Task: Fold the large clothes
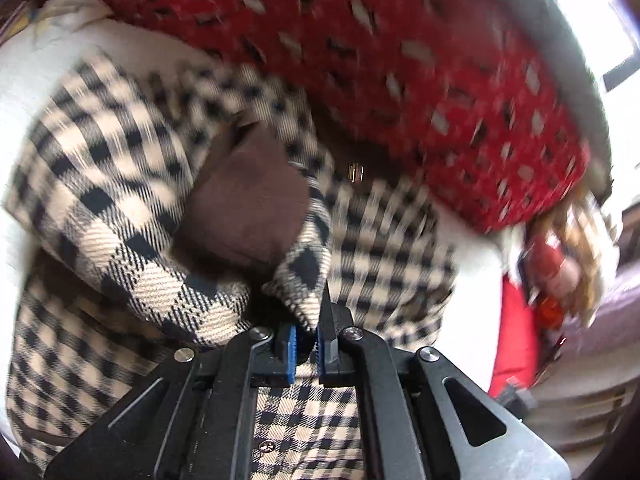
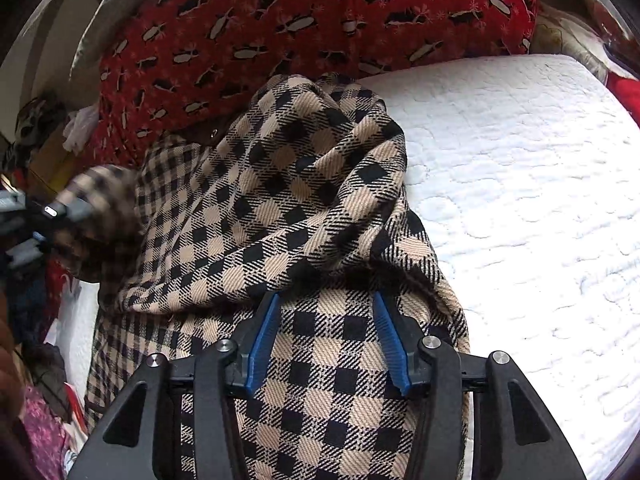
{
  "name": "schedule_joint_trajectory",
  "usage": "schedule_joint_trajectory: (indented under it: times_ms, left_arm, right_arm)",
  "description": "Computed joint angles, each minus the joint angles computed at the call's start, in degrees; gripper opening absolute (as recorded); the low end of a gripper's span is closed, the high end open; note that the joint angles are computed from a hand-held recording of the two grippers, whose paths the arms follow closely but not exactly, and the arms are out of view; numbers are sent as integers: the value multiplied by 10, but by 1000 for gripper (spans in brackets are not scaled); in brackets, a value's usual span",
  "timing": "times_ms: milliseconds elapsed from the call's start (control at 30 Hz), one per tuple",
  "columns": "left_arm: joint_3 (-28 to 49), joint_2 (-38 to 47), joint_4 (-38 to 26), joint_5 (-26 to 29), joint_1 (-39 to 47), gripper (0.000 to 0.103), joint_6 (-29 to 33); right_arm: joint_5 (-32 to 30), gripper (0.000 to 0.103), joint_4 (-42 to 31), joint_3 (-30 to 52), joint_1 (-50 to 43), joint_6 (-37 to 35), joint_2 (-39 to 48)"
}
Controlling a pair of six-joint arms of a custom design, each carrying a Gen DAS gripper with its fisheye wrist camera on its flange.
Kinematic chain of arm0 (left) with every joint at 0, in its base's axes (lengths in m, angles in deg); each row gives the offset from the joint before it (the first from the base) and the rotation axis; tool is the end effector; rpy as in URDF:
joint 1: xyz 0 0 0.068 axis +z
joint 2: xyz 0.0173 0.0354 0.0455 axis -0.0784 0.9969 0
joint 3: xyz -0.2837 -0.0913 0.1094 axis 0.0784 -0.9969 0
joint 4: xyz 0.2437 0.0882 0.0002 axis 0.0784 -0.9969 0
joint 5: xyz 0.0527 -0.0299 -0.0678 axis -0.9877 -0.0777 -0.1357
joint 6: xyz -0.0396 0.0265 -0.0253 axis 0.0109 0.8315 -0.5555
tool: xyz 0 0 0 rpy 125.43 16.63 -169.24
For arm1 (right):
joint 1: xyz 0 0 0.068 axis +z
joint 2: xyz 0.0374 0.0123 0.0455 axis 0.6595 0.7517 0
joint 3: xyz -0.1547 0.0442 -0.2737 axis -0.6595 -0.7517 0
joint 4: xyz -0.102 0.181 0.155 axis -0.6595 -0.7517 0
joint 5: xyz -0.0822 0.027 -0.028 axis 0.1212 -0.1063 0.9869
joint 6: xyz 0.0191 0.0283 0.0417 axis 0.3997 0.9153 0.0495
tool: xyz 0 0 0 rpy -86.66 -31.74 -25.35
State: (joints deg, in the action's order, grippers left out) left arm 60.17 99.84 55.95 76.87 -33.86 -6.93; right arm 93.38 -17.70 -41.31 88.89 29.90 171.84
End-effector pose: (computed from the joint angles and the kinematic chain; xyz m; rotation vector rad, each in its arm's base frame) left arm 0.3543 -0.2139 0.1232 0.3972 2.7890 -0.7172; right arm 0.1834 0.1818 0.0751 0.8201 2.4238 0.3954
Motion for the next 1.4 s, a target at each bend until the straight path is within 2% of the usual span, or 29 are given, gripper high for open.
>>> schedule_joint_trajectory:
  times_ms: [67,133,200,233,300,333,467,533,633,800,867,967,1000,1033,1067,1100,1167,1267,1333,1400]
  left_arm:
    - [-4,22,2,-20,-16,7,5]
    - [14,56,-23,-38,-31,22,13]
    - [4,60,-8,-42,-37,25,26]
    - [-1,53,-6,-43,-39,30,34]
    - [7,41,-39,-29,-37,37,59]
    - [0,27,-46,-17,-30,37,68]
    - [-73,-62,-28,55,36,41,131]
    - [-95,-87,-20,92,89,54,154]
    - [-83,-79,-24,114,163,54,163]
    - [-8,12,-70,142,253,54,141]
    - [11,37,-76,149,262,54,132]
    - [25,59,-71,149,255,54,116]
    - [32,63,-78,150,261,54,117]
    - [35,66,-78,155,264,54,115]
    - [41,69,-85,162,270,54,117]
    - [43,70,-86,167,274,54,117]
    - [49,74,-91,175,286,54,124]
    - [49,79,-98,166,296,54,141]
    - [36,77,-88,162,291,54,138]
    - [19,66,-79,165,283,54,129]
  right_arm:
    - [5,52,21,-7,5,6,7]
    - [8,53,25,-9,8,6,8]
    - [10,54,18,-4,9,2,8]
    - [10,55,11,-1,9,-1,8]
    - [11,56,-4,2,11,-3,3]
    - [9,57,-15,8,10,-5,1]
    - [12,56,-34,6,8,28,-28]
    - [46,57,-14,-6,17,46,-57]
    - [72,58,-14,13,22,15,-85]
    - [2,61,-33,113,-19,-46,-37]
    - [-16,61,-41,160,-26,-50,-2]
    - [-41,63,-90,233,-41,-46,51]
    - [-41,55,-100,248,-45,-45,63]
    - [-36,18,-114,257,-45,-44,69]
    - [-46,6,-110,257,-52,-51,69]
    - [-45,5,-97,244,-55,-51,61]
    - [0,5,-47,191,-46,-46,33]
    - [55,5,-52,119,-41,-14,-25]
    - [40,5,-50,77,-60,18,-32]
    - [-16,5,-33,51,-85,34,-10]
